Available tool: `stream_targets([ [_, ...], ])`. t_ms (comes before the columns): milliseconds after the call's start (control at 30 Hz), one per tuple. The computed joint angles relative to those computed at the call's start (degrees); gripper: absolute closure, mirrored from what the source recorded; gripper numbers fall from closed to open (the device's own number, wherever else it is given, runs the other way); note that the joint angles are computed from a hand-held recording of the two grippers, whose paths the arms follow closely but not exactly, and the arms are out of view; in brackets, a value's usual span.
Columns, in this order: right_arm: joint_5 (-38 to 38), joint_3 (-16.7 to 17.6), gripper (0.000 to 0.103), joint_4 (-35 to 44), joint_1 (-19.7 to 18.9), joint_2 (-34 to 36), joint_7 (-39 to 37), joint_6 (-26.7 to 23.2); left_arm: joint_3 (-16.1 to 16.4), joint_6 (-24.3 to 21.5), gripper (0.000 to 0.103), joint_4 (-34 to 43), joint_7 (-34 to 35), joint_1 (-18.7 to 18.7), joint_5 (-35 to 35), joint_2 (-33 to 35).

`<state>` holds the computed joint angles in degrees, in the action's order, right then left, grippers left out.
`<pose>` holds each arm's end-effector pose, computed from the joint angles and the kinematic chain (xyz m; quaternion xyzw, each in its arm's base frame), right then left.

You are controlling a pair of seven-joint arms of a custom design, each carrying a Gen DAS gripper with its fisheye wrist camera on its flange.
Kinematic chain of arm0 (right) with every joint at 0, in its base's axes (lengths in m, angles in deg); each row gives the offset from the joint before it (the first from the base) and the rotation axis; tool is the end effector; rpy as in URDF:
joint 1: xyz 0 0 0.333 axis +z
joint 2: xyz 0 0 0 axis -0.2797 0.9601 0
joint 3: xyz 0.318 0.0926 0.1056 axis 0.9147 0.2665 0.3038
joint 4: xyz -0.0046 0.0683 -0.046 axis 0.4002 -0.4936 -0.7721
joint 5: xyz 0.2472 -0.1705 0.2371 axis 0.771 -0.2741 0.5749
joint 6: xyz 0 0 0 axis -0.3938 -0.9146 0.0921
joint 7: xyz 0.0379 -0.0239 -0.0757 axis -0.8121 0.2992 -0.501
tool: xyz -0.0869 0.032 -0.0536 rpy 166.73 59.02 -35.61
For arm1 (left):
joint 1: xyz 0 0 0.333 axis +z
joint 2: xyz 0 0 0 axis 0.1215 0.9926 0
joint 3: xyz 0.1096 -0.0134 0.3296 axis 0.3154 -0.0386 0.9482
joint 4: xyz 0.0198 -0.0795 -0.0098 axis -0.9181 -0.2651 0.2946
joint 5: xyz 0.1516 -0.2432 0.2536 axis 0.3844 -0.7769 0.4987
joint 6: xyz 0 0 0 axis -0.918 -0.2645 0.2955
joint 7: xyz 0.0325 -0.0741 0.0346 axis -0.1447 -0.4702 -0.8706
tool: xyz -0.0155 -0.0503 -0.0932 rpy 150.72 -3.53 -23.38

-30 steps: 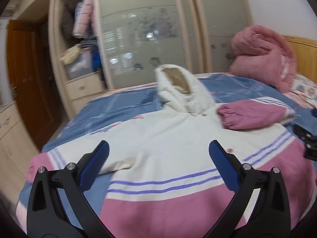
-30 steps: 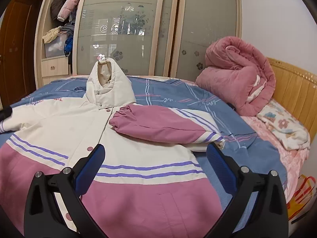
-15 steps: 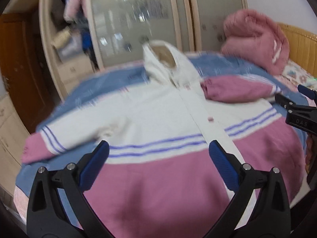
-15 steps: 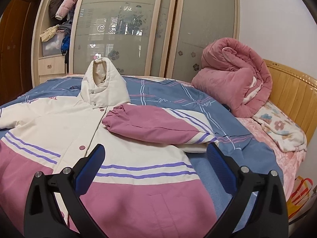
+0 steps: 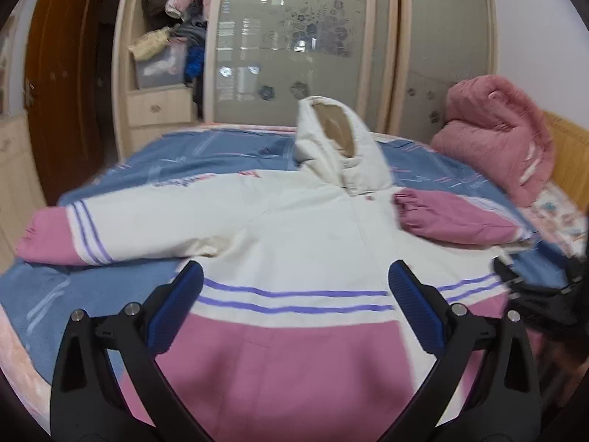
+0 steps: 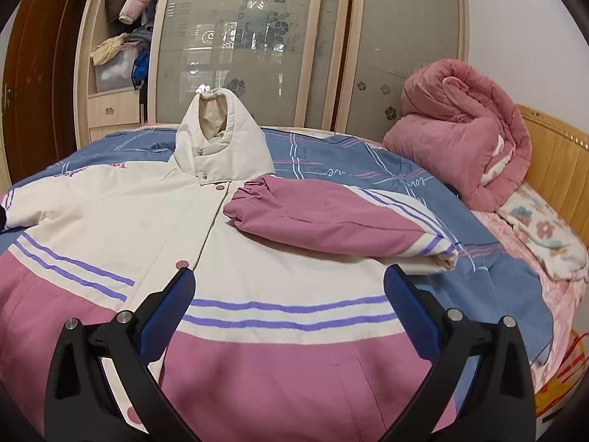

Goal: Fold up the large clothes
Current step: 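Regrasp the pink cuff with the right gripper and pull it further toward the hood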

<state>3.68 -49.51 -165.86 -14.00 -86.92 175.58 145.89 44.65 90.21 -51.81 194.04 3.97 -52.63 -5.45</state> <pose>0.4873 0.0624 0.5479 -0.4320 0.7436 -0.4729 0.1917 0.6210 -0.2120 0.5558 -0.4190 0.7509 -0.4592 0.2228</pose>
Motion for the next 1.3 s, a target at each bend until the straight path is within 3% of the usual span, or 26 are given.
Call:
stream_targets([
  [100,1.15,0.55,0.001,4.78,0.56,3.48,-3.00,-3.76,0.46,-0.76,0.002,1.15,-2.22,-0.09,2.04,0.87],
  [233,8.36,-1.86,0.003,15.53,2.10,12.18,-15.19,-4.93,0.42,-4.57,0.002,3.85,-2.07,1.77,-0.40,1.25],
  [267,10.72,-2.62,0.007,19.07,2.38,15.08,-19.14,-5.98,0.32,-4.65,0.002,4.41,-1.08,2.05,-1.38,1.47],
  [333,15.65,-4.35,0.032,26.19,2.98,20.92,-26.17,-8.81,-0.07,-2.80,0.002,5.42,2.15,2.57,-3.92,2.14],
  [433,23.58,-6.62,0.036,36.07,3.36,28.93,-34.85,-13.63,1.31,-0.38,0.002,6.76,0.34,1.96,-1.71,3.53],
  [533,28.99,-8.23,0.037,43.41,3.91,34.95,-40.79,-17.13,3.11,-2.95,0.002,8.68,-6.57,2.33,2.48,4.67],
  [633,29.21,-10.83,0.052,48.55,6.45,39.20,-43.34,-23.26,2.36,-6.08,0.002,10.39,-9.67,4.60,2.72,5.27],
  [733,30.85,-13.07,0.067,50.03,7.68,40.57,-42.21,-25.18,1.43,-5.31,0.002,10.96,-8.51,5.80,1.28,5.40],
  [933,25.49,-15.18,0.076,48.23,10.69,38.20,-32.09,-20.08,1.03,-4.40,0.002,12.01,-8.52,7.65,-0.07,5.77],
  [1067,25.19,-14.10,0.076,51.80,11.73,38.65,-29.47,-15.64,1.47,-5.05,0.002,13.62,-10.65,8.56,-0.79,6.58],
  [1200,25.81,-13.30,0.076,60.53,14.01,43.29,-31.86,-11.22,0.32,-4.98,0.002,14.60,-8.93,10.47,-4.22,6.72],
  [1300,30.92,-12.19,0.076,71.38,15.05,50.32,-38.50,-11.41,-0.42,-5.04,0.002,14.88,-5.49,11.57,-7.85,6.40],
])
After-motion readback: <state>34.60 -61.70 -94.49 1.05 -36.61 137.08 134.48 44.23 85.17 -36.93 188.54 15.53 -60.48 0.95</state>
